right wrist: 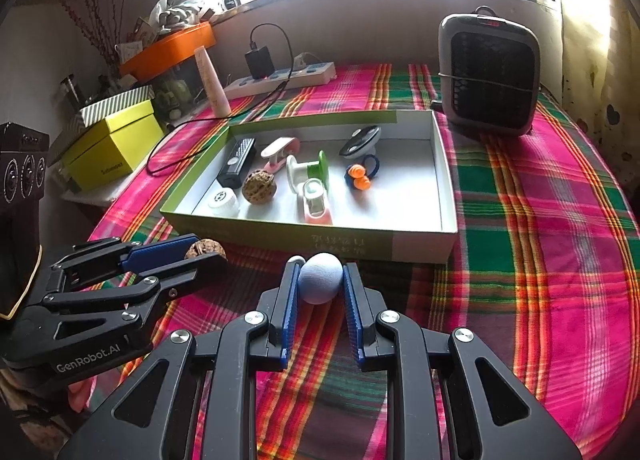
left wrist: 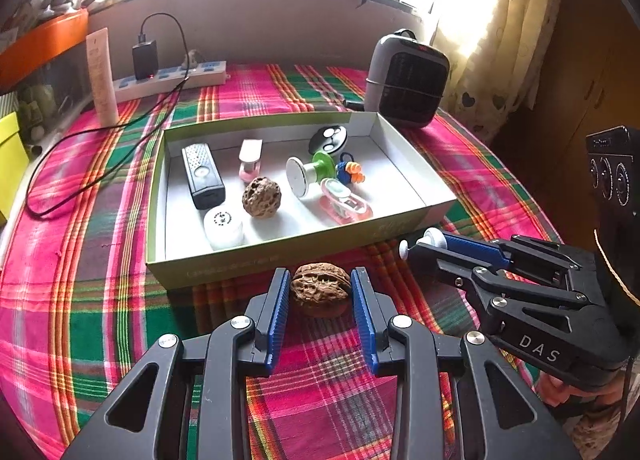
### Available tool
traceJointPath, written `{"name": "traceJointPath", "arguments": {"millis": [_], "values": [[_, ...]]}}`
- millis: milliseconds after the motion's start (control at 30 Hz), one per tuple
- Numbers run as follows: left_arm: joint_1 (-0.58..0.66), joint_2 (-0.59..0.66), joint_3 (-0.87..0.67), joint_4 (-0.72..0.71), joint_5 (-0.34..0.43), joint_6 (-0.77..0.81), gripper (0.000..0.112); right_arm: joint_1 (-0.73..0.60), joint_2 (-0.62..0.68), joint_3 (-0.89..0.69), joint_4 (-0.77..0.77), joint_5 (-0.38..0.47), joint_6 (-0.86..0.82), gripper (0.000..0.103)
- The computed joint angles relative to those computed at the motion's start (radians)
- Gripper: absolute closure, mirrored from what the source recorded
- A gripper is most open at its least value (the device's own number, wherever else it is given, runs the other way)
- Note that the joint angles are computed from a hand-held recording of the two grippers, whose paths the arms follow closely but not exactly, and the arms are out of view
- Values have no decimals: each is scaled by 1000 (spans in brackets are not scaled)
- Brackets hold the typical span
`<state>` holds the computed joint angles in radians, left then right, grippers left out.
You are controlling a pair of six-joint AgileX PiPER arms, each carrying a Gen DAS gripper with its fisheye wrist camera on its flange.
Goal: Organize objects
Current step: 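Carry the walnut in the left tool while the right carries the egg over the box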
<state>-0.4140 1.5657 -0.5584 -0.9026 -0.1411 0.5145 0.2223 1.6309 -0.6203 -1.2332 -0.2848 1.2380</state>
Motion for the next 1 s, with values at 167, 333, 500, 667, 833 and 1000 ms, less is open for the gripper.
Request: {"name": "traceJointPath", "arguments": {"millis": [167,333,500,667,833,1000], "values": [[2,-8,-16,-114,7,119,83,-10,-11,-9,-6,0,5,80],[7,-11,-39,-198,13,210,83,-26,-15,-33,-57,2,50,80],[22,-2,-71,-287,24,317,83,-32,-10,-62,-105,10,93,80],[37,15,-110,-394,38,439,83,-41,3,-89,-147,7,128,80],[54,43,-143,-417,50,474,83,-49,28,-127,-196,11,173,80],[69,71,-175,-490,57,555,83,-56,54,-162,-250,13,220,80]]}}
